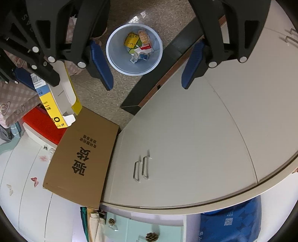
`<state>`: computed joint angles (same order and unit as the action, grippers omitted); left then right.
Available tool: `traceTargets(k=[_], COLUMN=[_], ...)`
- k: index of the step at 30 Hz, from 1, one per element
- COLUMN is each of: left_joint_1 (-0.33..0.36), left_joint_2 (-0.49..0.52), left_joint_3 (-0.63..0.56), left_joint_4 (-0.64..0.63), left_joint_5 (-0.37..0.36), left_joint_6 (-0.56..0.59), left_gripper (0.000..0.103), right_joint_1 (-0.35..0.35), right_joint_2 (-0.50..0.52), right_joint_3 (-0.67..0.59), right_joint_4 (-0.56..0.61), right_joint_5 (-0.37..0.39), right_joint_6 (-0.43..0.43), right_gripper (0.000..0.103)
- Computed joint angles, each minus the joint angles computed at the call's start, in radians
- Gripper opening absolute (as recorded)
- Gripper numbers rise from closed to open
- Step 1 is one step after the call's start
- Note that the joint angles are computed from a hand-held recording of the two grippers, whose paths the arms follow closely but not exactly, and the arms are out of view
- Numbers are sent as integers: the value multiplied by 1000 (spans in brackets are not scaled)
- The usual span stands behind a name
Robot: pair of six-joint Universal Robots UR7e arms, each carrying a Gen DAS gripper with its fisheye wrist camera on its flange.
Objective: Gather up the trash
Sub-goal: 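Open the right gripper over the wastebasket to drop the yellow milk carton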
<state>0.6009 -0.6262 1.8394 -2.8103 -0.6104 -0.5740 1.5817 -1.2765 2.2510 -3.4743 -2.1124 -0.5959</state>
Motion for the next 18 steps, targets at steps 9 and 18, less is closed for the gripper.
traceTargets(k=[9,18], left_joint_1=[1,-27], left_joint_2=[-8,-9], left_joint_3=[5,4], left_joint_4=[48,55], left_joint_5=[51,56], left_joint_6=[-51,-44], left_gripper=[80,80], right_joint_1=[-18,-18], right_joint_2=[28,-33], right_joint_3=[-8,29], right_joint_4=[-40,-36], right_joint_5=[11,9], right_joint_6=[-11,6], right_gripper=[66,68])
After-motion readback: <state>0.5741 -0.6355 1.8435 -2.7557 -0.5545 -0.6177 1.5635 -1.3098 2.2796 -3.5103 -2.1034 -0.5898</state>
